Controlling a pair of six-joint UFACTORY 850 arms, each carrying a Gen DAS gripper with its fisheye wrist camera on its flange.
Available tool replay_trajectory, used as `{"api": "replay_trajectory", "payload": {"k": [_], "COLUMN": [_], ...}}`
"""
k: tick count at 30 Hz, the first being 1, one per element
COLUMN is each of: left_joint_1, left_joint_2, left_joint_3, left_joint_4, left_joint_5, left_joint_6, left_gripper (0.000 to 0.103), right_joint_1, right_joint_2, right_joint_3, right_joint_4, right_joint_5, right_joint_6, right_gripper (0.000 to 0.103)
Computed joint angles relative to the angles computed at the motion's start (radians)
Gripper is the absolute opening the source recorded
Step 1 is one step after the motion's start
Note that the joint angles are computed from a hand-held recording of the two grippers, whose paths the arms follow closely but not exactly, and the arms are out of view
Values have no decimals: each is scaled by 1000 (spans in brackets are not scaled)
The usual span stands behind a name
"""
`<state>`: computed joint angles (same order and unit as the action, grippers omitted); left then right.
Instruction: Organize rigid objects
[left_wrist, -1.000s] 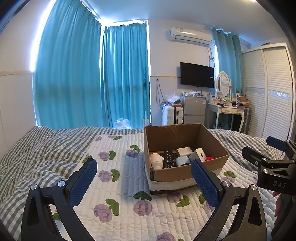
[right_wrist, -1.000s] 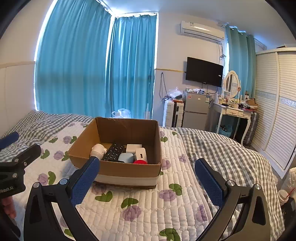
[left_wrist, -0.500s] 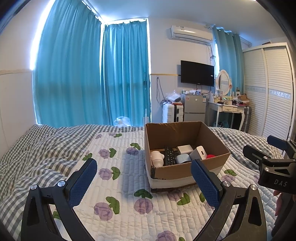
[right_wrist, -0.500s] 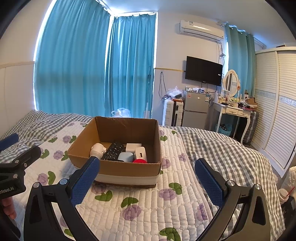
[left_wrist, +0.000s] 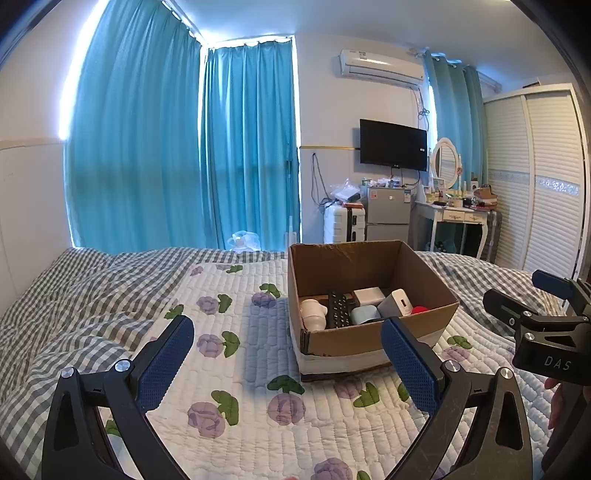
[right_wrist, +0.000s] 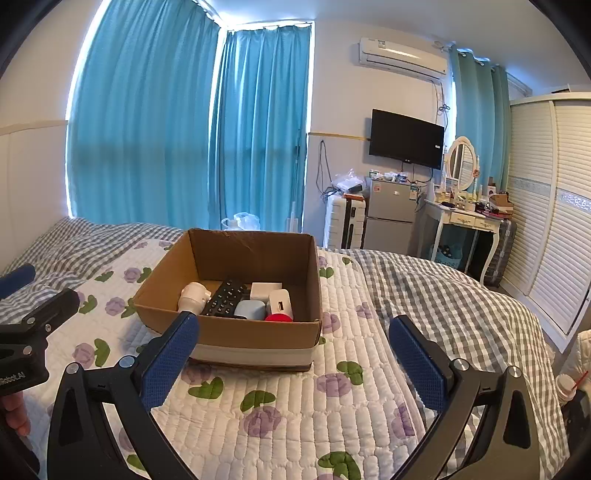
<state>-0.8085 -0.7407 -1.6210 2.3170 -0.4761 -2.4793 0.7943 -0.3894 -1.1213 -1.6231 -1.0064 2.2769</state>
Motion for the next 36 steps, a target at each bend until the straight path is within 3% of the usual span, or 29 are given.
{"api": "replay_trajectory", "payload": {"k": [16, 36], "left_joint_1": [2, 4], "left_joint_2": [5, -4], "left_joint_3": [14, -2], "left_joint_4": [45, -18], "left_joint_5": [-6, 16], "left_joint_6": [-50, 17], "left_gripper": [103, 103], "right_joint_1": [-3, -6], "right_joint_2": [-6, -14], "right_joint_3": [-7, -15], "right_joint_4": [12, 25], "right_joint_5": [6, 20], "right_joint_6": [-12, -15], "right_gripper": [103, 103]}}
